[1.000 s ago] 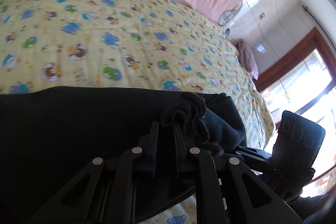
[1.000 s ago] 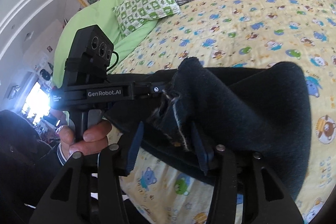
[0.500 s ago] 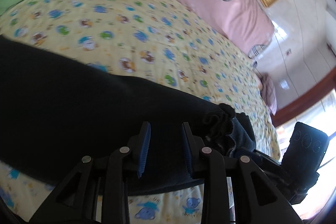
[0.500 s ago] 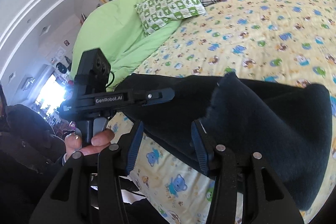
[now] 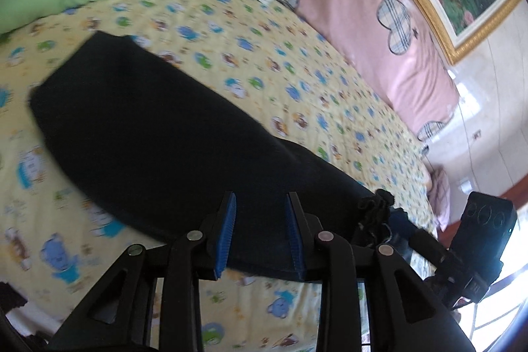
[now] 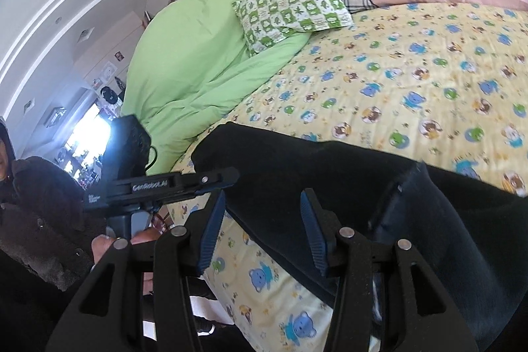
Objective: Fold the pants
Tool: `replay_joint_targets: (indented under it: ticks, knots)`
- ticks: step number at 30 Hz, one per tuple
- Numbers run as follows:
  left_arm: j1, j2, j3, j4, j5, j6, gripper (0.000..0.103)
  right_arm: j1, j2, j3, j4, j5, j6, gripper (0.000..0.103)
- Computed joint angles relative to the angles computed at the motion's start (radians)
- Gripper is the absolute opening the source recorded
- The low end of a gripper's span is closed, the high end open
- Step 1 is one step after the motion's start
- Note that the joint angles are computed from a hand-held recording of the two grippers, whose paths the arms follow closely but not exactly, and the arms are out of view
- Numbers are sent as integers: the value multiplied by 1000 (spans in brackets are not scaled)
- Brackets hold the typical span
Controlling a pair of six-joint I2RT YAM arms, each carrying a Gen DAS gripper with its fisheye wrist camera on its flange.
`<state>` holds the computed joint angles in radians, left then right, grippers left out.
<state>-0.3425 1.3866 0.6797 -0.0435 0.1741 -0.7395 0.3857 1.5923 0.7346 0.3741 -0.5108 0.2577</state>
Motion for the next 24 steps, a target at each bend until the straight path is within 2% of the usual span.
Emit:
replay_joint_targets:
  ticks: [14, 18, 24]
  knots:
    - [177, -257, -139, -109, 20, -9, 36, 80, 150, 266, -166, 6, -45, 49]
    - [221, -295, -157, -131, 33, -17, 43, 103, 198, 348, -214, 2, -52, 49]
    - [286, -320, -188, -147, 43, -20, 44, 130, 258, 456, -282, 16, -66, 49]
